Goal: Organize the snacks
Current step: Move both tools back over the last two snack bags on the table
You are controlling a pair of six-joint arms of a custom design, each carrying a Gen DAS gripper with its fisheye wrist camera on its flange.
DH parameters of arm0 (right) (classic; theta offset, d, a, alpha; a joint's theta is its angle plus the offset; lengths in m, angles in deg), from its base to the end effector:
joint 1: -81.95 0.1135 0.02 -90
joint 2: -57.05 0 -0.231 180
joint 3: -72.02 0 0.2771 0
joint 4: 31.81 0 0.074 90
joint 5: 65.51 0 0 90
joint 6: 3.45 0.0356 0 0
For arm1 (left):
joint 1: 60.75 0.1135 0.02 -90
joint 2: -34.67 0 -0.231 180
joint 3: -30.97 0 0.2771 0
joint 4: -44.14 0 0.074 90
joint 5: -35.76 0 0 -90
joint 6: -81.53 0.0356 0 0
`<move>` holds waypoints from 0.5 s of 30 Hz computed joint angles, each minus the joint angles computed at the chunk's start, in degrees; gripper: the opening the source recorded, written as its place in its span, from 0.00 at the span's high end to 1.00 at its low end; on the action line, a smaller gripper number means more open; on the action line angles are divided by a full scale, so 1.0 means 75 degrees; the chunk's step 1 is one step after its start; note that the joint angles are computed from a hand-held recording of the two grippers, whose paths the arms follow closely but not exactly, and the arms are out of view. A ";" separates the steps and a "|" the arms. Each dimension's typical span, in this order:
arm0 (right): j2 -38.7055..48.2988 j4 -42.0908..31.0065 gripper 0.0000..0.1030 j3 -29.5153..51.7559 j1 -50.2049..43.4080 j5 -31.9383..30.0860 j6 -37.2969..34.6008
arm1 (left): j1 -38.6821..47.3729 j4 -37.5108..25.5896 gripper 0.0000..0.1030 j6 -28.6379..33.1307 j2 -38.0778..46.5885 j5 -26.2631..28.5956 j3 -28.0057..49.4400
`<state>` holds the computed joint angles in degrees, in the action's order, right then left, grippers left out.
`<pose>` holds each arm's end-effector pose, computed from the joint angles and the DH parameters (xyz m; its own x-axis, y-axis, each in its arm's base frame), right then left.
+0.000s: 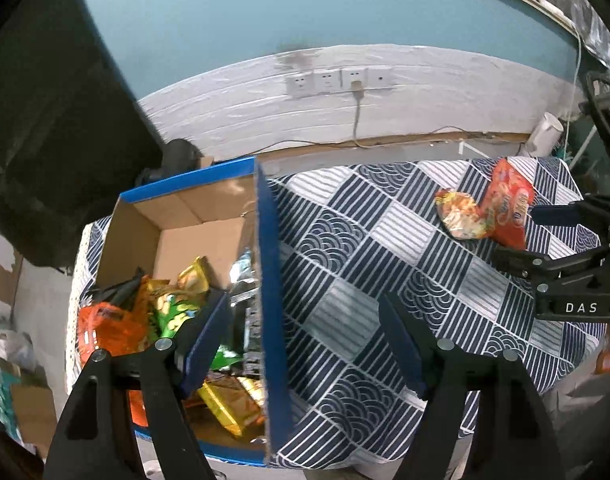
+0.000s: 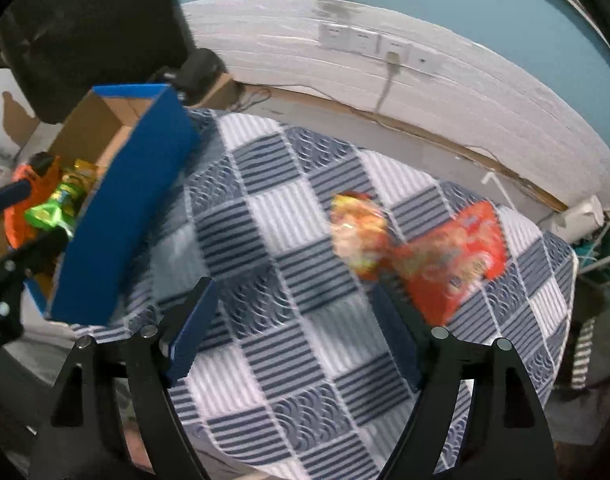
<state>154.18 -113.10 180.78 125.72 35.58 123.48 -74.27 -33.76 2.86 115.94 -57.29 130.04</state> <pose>0.2632 0.2427 0.2964 -0.9201 -0.0649 -0.3862 -0.0972 0.9932 0.0647 0.2954 -0.0691 0.3316 -0.7856 0.3907 -0.4797 0.3692 0.9183 0.1432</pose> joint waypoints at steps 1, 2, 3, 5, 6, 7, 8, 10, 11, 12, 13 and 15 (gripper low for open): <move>-0.0226 0.0052 0.23 -0.0295 -0.0052 0.0006 0.0013 | -0.0154 -0.0004 0.24 -0.0063 0.0020 -0.0066 0.0002; -0.0430 0.0069 0.23 -0.0568 -0.0112 0.0029 0.0031 | -0.0244 -0.0007 0.24 -0.0098 0.0054 -0.0100 0.0021; -0.0584 0.0068 0.23 -0.0777 -0.0161 0.0056 0.0030 | -0.0350 -0.0007 0.24 -0.0136 0.0087 -0.0141 0.0029; -0.0829 0.0043 0.23 -0.1111 -0.0225 0.0154 0.0005 | -0.0549 -0.0010 0.24 -0.0191 0.0140 -0.0229 0.0021; -0.0945 0.0001 0.23 -0.1278 -0.0259 0.0245 -0.0013 | -0.0648 -0.0002 0.24 -0.0226 0.0177 -0.0273 0.0019; -0.1054 -0.0044 0.23 -0.1436 -0.0298 0.0331 -0.0040 | -0.0749 0.0000 0.24 -0.0259 0.0210 -0.0319 0.0017; -0.1160 -0.0055 0.23 -0.1581 -0.0349 0.0375 -0.0077 | -0.0850 0.0006 0.24 -0.0303 0.0249 -0.0371 0.0014; -0.1377 -0.0067 0.23 -0.1870 -0.0462 0.0419 -0.0104 | -0.1008 0.0020 0.24 -0.0382 0.0318 -0.0428 0.0010; -0.1499 -0.0055 0.23 -0.2020 -0.0538 0.0386 -0.0126 | -0.1092 0.0009 0.24 -0.0424 0.0364 -0.0451 0.0025; -0.1612 -0.0047 0.23 -0.2161 -0.0607 0.0354 -0.0125 | -0.1176 -0.0001 0.24 -0.0479 0.0420 -0.0467 0.0043; -0.1705 -0.0044 0.22 -0.2274 -0.0676 0.0339 -0.0123 | -0.1254 -0.0008 0.24 -0.0542 0.0491 -0.0476 0.0067; -0.1880 -0.0018 0.22 -0.2521 -0.0836 0.0315 -0.0136 | -0.1367 -0.0024 0.23 -0.0647 0.0634 -0.0466 0.0112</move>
